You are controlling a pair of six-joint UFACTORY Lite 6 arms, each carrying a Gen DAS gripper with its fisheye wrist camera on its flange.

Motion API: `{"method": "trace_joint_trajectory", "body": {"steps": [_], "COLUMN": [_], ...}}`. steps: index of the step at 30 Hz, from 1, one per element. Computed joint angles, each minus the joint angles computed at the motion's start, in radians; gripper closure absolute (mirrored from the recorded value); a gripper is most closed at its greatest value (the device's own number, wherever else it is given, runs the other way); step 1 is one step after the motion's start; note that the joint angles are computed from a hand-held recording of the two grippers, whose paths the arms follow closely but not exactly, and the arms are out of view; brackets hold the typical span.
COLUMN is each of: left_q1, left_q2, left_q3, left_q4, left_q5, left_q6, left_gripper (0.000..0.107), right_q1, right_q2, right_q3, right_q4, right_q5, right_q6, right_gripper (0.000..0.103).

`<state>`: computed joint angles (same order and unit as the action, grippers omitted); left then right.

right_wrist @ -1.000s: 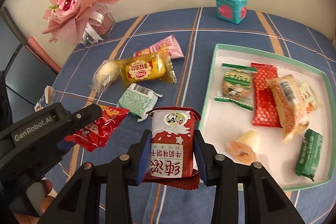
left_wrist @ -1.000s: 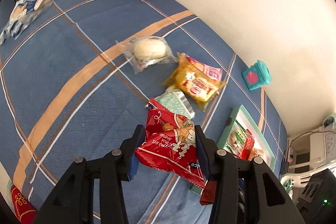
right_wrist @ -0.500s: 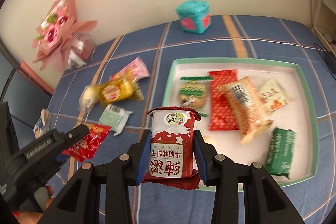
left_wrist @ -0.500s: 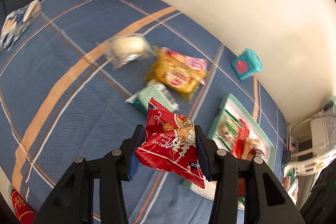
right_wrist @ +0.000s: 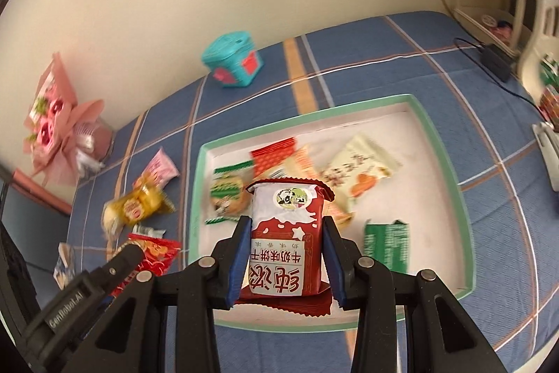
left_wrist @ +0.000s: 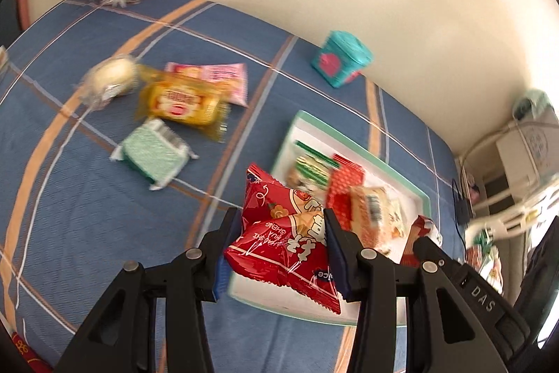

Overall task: Organize snacks
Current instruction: 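Carry the red snack bag and milk biscuit box over the white tray, then lower both snacks into the tray and open both grippers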

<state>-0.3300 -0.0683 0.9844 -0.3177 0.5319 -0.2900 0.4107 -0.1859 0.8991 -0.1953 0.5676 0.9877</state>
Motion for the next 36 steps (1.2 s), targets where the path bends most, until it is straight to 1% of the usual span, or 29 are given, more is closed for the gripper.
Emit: {"method": "trace_joint_trajectory", "body": {"steps": [2, 6, 11, 18, 21, 27, 28, 32, 36], "left_q1": [-0.032, -0.068, -0.114, -0.135, -0.133, -0.109, -0.108, -0.102, -0.108], "left_q2": [0.029, 0.077, 0.154, 0.263, 0.300, 0.354, 0.362, 0.384, 0.404], "left_q3": [0.027, 0.061, 0.124, 0.202, 0.223, 0.246, 0.252, 0.269, 0.291], "left_q4": [0.008, -0.033, 0.013, 0.002, 0.025, -0.005, -0.002, -0.027, -0.032], "left_q5": [-0.006, -0.017, -0.026, -0.045, -0.062, -0.081, -0.086, -0.097, -0.108], "left_q6": [-0.011, 0.012, -0.035, -0.017, -0.033, 0.004, 0.003, 0.027, 0.037], "left_gripper": [0.059, 0.059, 0.059, 0.059, 0.059, 0.059, 0.059, 0.059, 0.059], "right_q1": [-0.039, -0.121, -0.204, -0.288, -0.305, -0.368, -0.373, -0.368, -0.376], "right_q2": [-0.028, -0.071, -0.091, -0.035, -0.005, 0.059, 0.070, 0.106, 0.133], "right_q3": [-0.028, -0.075, -0.105, -0.113, -0.112, -0.124, -0.123, -0.111, -0.106], "right_q4": [0.023, 0.090, 0.154, 0.290, 0.313, 0.486, 0.478, 0.344, 0.318], "right_q5": [-0.005, -0.018, -0.041, -0.129, -0.161, -0.223, -0.228, -0.236, -0.247], "right_q6": [-0.028, -0.108, -0.191, -0.365, -0.403, -0.597, -0.598, -0.501, -0.489], "right_gripper": [0.061, 0.061, 0.061, 0.061, 0.061, 0.061, 0.061, 0.061, 0.061]}}
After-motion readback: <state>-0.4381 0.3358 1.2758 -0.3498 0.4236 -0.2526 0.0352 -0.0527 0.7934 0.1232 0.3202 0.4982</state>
